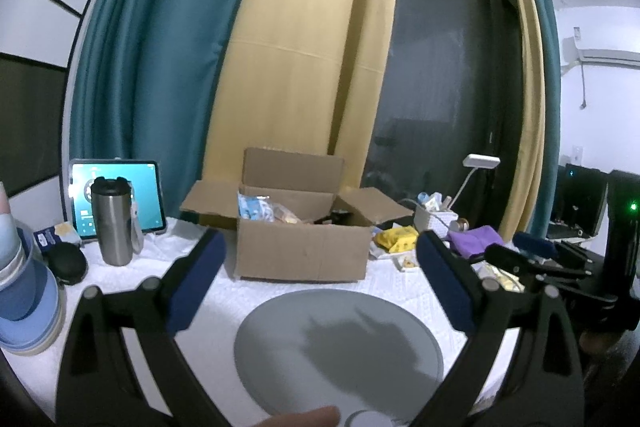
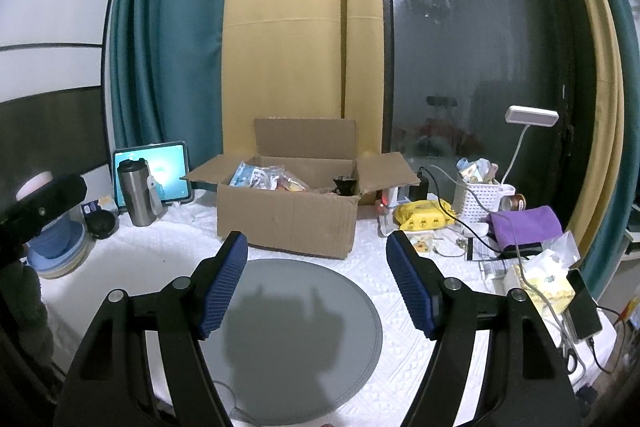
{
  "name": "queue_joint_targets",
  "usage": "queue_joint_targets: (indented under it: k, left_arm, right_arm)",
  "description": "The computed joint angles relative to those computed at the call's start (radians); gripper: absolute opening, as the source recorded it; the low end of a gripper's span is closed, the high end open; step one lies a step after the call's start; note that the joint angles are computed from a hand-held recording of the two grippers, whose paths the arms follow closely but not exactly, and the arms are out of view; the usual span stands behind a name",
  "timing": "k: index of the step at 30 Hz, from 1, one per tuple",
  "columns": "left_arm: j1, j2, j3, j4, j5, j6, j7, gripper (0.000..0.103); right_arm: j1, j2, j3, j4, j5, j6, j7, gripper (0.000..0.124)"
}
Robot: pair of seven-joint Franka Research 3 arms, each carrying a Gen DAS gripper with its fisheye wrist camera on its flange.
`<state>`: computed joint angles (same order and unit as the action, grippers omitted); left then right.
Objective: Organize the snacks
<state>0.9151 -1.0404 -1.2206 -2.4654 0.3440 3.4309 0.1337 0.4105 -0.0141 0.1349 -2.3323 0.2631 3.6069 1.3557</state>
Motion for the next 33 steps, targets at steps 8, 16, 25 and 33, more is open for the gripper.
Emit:
queue_joint_targets:
  k: [8, 16, 25, 33]
  left_arm:
    - [-0.002, 0.005, 0.0, 0.004, 0.002, -0.005, 0.003, 0.097]
    - [-0.003, 0.012, 0.001, 0.007, 0.006, -0.004, 0.009, 0.097]
    - [-0.003, 0.012, 0.001, 0.003, 0.002, 0.002, 0.013, 0.097]
    - [-0.01, 0.024, -0.002, -0.001, 0.003, -0.007, 0.014, 0.097]
  right_arm:
    - [0.005, 0.002, 0.005, 0.009, 0.035, -0.005, -0.021, 0.075]
    - [0.011, 0.001, 0.009, 0.01, 0.061, -0.006, -0.038, 0.075]
    - [0.019, 0.002, 0.014, 0.012, 0.085, -0.006, -0.051, 0.075]
    - [0.022, 0.003, 0.014, 0.013, 0.096, -0.007, -0.059, 0.075]
